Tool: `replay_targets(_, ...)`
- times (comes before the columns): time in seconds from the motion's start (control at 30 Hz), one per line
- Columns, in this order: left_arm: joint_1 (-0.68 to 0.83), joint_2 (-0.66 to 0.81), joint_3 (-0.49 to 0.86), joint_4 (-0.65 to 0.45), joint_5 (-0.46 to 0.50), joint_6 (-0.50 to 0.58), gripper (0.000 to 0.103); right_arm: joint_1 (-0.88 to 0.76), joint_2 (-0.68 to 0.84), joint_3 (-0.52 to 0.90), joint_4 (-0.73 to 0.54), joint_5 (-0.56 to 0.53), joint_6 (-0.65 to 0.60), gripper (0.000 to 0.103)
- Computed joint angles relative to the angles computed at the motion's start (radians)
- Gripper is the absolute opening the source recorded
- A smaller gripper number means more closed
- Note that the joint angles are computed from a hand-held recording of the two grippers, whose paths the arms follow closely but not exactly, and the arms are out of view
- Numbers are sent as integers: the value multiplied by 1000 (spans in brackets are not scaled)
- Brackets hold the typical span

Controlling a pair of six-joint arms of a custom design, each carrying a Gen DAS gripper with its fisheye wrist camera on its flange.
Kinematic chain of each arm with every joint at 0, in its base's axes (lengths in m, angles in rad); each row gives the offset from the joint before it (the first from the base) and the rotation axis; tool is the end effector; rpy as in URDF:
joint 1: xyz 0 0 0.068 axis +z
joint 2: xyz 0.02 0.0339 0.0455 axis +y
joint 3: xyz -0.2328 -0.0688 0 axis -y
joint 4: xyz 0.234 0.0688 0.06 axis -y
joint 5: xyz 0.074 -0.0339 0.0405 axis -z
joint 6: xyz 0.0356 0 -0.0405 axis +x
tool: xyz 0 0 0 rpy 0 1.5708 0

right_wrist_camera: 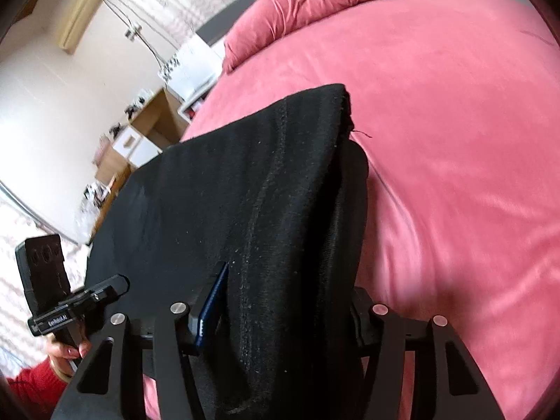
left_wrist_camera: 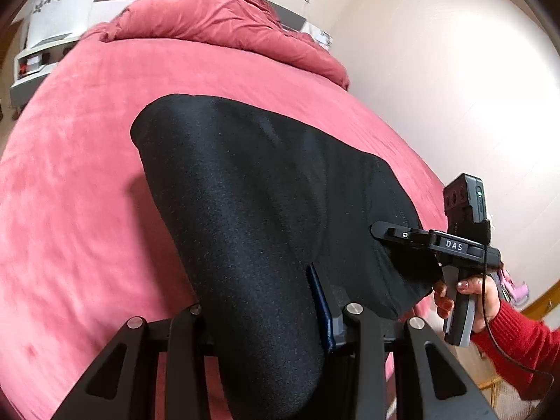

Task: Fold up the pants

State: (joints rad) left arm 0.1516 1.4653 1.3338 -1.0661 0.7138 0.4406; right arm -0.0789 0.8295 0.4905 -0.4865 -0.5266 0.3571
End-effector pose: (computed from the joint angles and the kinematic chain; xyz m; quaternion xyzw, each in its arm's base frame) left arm 0.2725 0.0181 0.2798 0.1967 0.9018 -0.2776 0.2664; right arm 0.1754 0.0041 0.1870 0.1020 0.8985 0.2888 0.3145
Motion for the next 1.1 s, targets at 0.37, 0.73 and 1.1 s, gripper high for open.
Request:
replay_targets(0.37,-82,391,361,194,-80,-196,39,83,568,355,323,114,70,58)
replay_targets(0.73,33,424,156,363,-16,-270,74,28,685,291,500,130,93,74)
replay_targets(1.1,130,-44,-214,516,-27,-332,69,330,203,267,199,688,41,77)
